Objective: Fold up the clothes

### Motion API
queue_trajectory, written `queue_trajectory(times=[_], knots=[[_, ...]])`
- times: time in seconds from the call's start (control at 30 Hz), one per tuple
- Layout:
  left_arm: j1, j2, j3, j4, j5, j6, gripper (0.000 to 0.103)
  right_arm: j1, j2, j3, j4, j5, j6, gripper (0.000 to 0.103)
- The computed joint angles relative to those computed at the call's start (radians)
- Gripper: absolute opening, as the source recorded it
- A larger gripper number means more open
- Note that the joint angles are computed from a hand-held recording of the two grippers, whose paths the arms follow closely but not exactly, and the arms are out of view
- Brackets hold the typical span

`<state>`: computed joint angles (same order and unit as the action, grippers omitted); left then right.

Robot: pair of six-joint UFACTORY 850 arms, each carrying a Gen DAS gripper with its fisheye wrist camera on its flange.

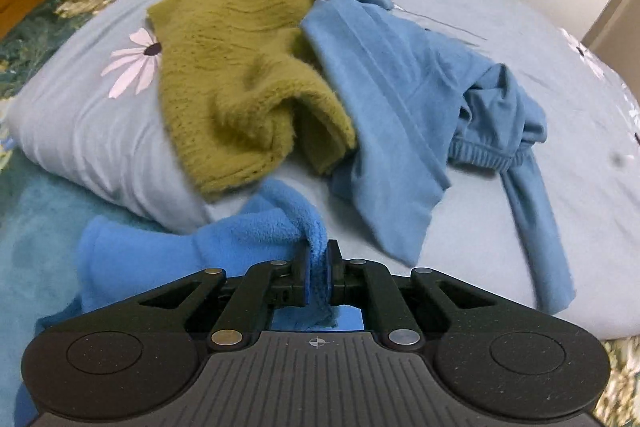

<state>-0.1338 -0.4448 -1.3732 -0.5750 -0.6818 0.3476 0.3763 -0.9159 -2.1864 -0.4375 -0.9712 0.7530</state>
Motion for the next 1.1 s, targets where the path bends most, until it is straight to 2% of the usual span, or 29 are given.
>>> queue_trajectory(times=[0.03, 0.07, 0.1, 0.17, 0.33, 0.47, 0.5, 0.53, 0.6, 0.63, 0.73, 0.87, 0.9, 0.97, 1.1], knots=[[-0.005, -0.002, 0.001, -0.019, -0.009, 0.028, 0.069, 0.003, 0.009, 0.012, -0.006, 0.009, 0.003, 0.007], [-0.011, -0.007, 0.0, -0.038, -0.017, 0.062, 0.069, 0.006, -0.001, -0.006, -0.013, 0.008, 0.006, 0.014], [-0.017, -0.012, -0.001, -0.057, -0.026, 0.096, 0.069, 0.009, 0.004, -0.004, -0.023, 0.015, 0.022, 0.026], [-0.028, -0.027, -0.004, -0.096, -0.045, 0.151, 0.069, 0.016, 0.047, 0.047, -0.051, 0.058, 0.088, 0.035], [-0.043, -0.084, -0.013, -0.177, -0.095, 0.192, 0.068, 0.046, 0.274, 0.365, -0.137, 0.193, 0.274, 0.039], [-0.044, -0.104, 0.004, -0.27, -0.125, 0.184, 0.064, 0.084, 0.445, 0.602, -0.165, 0.227, 0.388, 0.04], [-0.044, -0.101, 0.017, -0.304, -0.12, 0.193, 0.06, 0.095, 0.487, 0.657, -0.171, 0.225, 0.422, 0.04], [-0.044, -0.097, 0.029, -0.339, -0.117, 0.202, 0.048, 0.105, 0.528, 0.711, -0.17, 0.221, 0.454, 0.04], [-0.054, -0.076, 0.051, -0.362, -0.088, 0.211, 0.037, 0.126, 0.613, 0.818, -0.153, 0.207, 0.526, 0.04], [-0.059, -0.065, 0.057, -0.36, -0.076, 0.21, 0.027, 0.137, 0.653, 0.867, -0.144, 0.2, 0.562, 0.04], [-0.08, 0.001, 0.107, -0.365, 0.011, 0.201, 0.012, 0.169, 0.759, 0.991, -0.115, 0.172, 0.67, 0.041], [-0.089, 0.112, 0.171, -0.304, 0.18, 0.127, 0.009, 0.213, 0.879, 1.129, -0.061, 0.14, 0.786, 0.041], [-0.086, 0.139, 0.187, -0.265, 0.232, 0.077, 0.008, 0.226, 0.901, 1.153, -0.052, 0.131, 0.807, 0.041], [-0.072, 0.162, 0.196, -0.094, 0.294, -0.09, 0.008, 0.254, 0.942, 1.197, -0.033, 0.118, 0.845, 0.041], [-0.065, 0.141, 0.169, 0.195, 0.289, -0.251, 0.008, 0.296, 0.992, 1.26, 0.013, 0.123, 0.9, 0.041]])
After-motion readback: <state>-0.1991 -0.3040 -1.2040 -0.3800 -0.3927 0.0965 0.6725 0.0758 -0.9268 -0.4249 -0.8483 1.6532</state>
